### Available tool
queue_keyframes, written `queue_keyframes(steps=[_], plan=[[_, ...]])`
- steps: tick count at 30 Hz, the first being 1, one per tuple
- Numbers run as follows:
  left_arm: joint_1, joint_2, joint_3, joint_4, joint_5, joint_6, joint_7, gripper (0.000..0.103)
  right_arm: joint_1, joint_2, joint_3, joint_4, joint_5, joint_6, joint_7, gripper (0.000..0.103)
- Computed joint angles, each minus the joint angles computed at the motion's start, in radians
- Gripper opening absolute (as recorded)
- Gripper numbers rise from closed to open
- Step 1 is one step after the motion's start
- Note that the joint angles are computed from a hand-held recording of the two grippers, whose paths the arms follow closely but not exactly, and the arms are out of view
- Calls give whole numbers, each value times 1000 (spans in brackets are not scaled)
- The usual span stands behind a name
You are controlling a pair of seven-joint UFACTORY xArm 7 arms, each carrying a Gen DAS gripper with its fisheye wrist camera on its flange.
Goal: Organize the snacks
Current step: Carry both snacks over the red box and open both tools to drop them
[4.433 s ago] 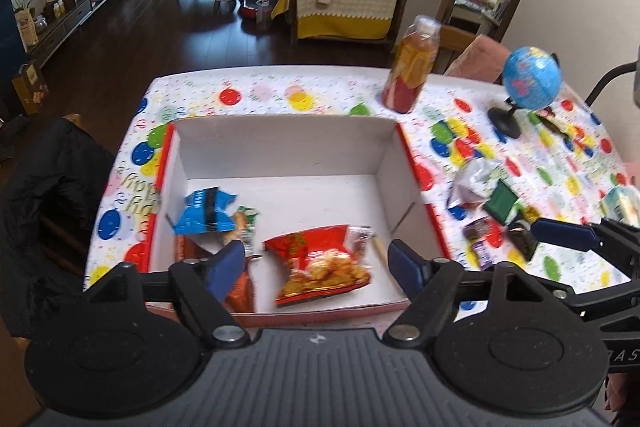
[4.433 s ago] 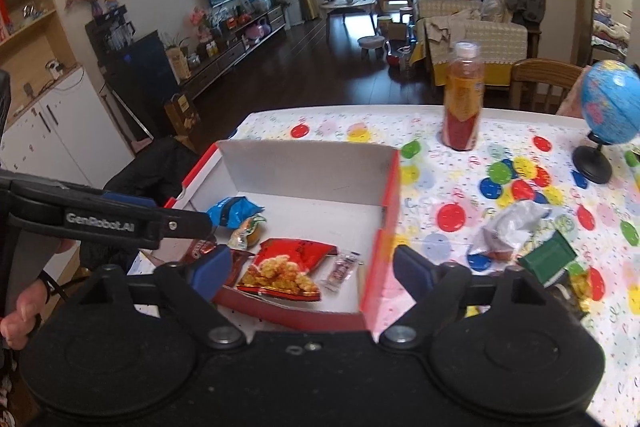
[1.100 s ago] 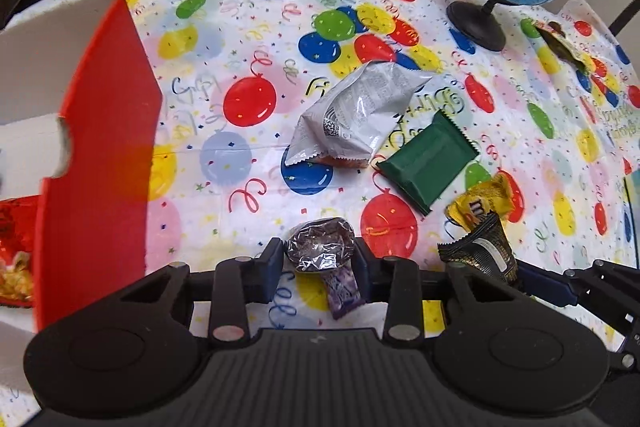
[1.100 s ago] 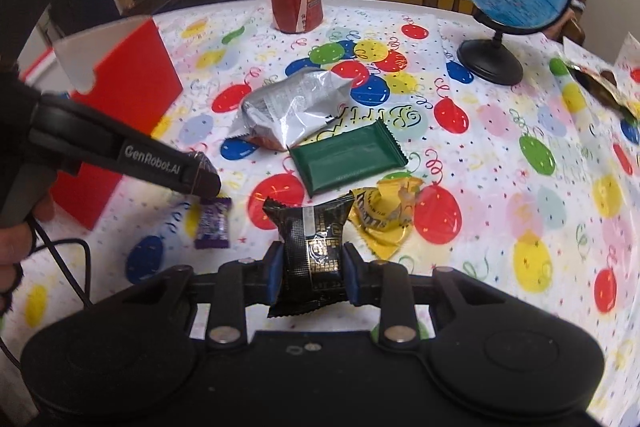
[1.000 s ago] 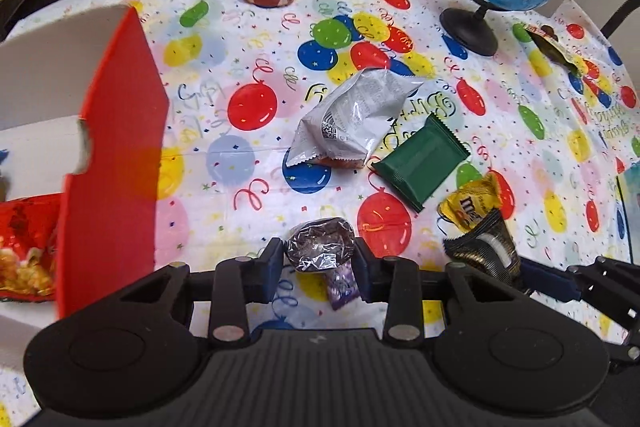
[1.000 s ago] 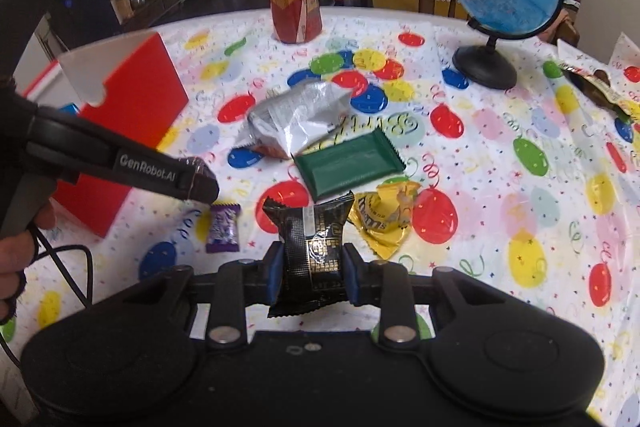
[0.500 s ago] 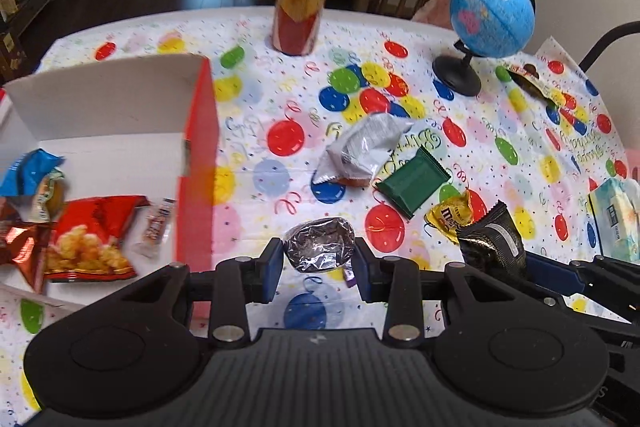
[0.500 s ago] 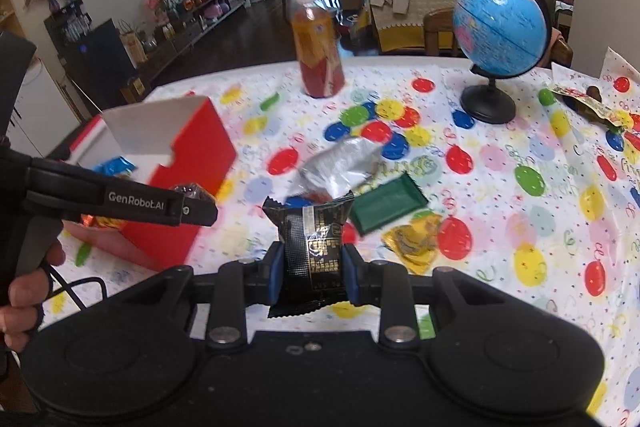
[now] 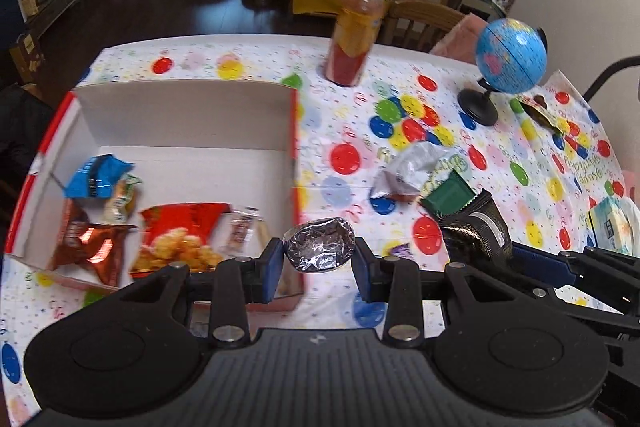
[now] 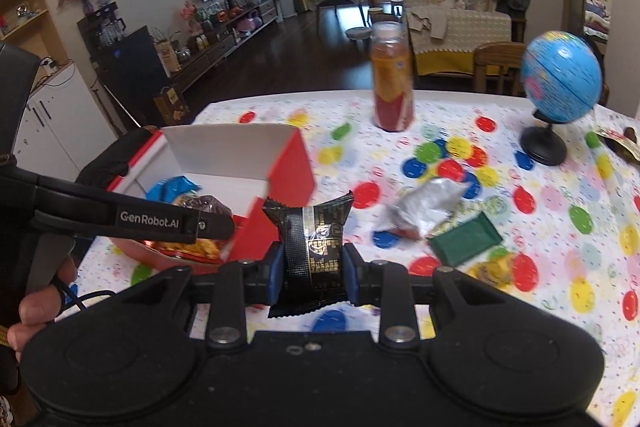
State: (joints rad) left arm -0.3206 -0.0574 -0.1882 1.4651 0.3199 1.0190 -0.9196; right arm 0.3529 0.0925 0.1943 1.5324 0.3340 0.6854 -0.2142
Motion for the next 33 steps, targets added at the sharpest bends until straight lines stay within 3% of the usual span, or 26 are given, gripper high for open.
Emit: queue_keyframes(steps=[10,21,28,33], plan=[[84,-163,30,-157,-56,-31,79,36,91,104,31,137,-132,4,132,29],[184,-255,70,-270,-127,-64,213,36,205,263,16,331,-295,67,291,29],[231,-209,103,-259,-158,-85,311,36,282,421,-22,541,-390,151,350,29],[255,-135,121,-207,-166,-83,360,36,335,589,-57,792,-428,262,353,29]])
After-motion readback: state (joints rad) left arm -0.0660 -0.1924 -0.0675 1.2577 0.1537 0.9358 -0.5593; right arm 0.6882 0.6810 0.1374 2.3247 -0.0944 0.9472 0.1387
